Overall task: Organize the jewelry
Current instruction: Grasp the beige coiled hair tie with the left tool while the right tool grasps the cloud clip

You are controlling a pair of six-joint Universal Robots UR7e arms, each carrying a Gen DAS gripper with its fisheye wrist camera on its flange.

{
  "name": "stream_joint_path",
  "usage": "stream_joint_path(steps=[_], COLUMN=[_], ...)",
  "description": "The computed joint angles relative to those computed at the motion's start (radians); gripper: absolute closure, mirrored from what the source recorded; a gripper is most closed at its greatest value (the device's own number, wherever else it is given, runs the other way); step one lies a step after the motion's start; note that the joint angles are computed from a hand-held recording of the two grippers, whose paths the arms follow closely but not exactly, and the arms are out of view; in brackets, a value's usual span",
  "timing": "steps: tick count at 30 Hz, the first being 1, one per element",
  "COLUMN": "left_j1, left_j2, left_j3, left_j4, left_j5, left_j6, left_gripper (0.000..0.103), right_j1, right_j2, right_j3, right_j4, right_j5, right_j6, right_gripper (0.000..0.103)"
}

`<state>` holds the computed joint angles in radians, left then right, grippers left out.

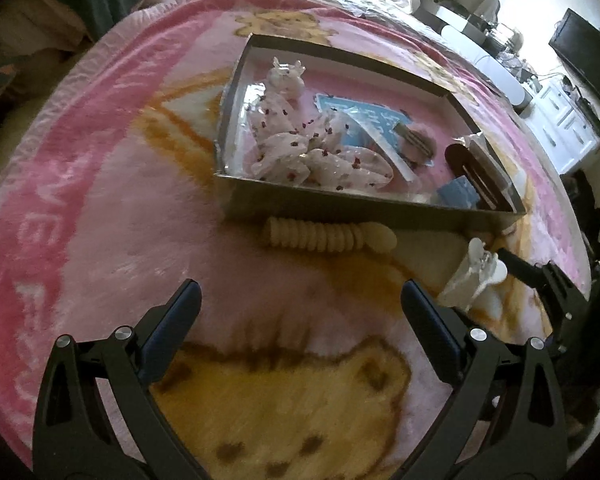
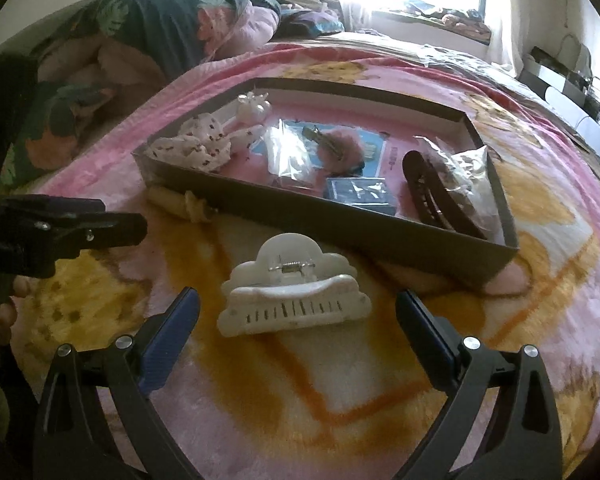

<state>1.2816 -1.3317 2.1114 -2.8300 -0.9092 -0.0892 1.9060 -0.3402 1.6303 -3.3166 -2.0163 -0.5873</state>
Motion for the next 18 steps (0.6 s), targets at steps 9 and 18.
stream_joint_path(steps=[9,18], left_j1=[0.002,-0.022], left_j2=[0.072,0.150], left_j3=[-0.036,-0.039], left_j4=[-0.055,-0.174], left_j5=[0.003,0.141], left_j6=[-0.006,0.011], left_gripper=[0.009,0.035], right_j1=[-0.019,-0.038], right_j2=[-0.042,-0.108], right_j3=[0.044,0.115], right_j4=[0.006,-0.027], right_j5=[-0.002,0.035], right_j6=[0.031,0.100], right_gripper=[0.028,0.028])
